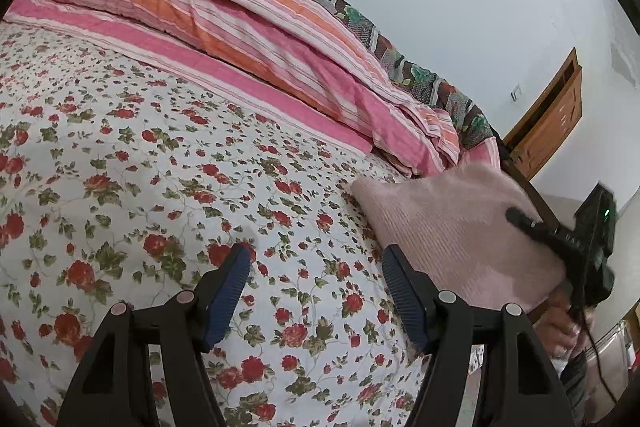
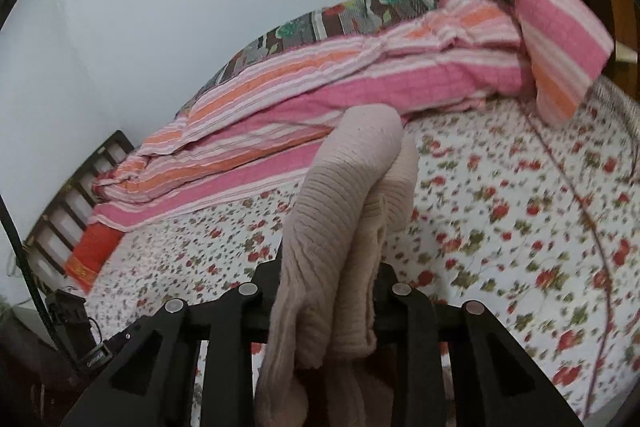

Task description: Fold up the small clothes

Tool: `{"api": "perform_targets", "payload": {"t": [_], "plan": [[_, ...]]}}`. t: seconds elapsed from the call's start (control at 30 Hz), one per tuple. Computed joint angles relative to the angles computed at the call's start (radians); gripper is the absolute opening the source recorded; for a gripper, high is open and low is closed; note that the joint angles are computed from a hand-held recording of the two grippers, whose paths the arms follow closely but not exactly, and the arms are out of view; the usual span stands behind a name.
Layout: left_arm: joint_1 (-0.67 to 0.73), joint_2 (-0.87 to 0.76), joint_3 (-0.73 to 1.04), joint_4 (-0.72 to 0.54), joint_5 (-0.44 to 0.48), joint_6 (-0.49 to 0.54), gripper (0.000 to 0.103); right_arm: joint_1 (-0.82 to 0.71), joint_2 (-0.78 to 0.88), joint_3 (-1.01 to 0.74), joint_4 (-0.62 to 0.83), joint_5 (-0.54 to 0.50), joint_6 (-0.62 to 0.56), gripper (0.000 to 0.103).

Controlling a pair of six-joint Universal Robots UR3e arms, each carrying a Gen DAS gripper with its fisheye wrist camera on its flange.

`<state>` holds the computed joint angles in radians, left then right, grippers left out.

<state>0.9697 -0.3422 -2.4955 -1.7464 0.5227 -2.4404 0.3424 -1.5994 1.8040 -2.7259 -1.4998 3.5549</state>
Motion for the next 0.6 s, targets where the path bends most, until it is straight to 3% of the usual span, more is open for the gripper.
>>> {"api": "perform_targets", "payload": {"t": [0.07,0.23,0.3,0.43,0.6], "plan": [[-0.015,-0.012,-0.011,0.052,0.005,-0.021,0.067,0.065,0.062,-0.123,0.075,-0.091,-0.016,0.026],[0.004,-0.026,0.002,0.0,-0.001,0.031,0.067,0.128,0.195,-0.323,0.171,-0.151,-0.019,0.023],[0.024,-0.026,0.01,-0.055,-0.003,0.075,0.066,0.122,0.211,-0.339,0.172,-0.123,-0.004,0.023],[0.028,-0.037,0.003,-0.041,0.006,0.078,0.066,0.148,0.282,-0.436,0.181,-0.101,0.024,0.023],[0.107,-0.021,0.062,-0.215,0.011,0.202,0.067,0.175,0.409,-0.615,0.169,-0.05,0.061,0.021]]}}
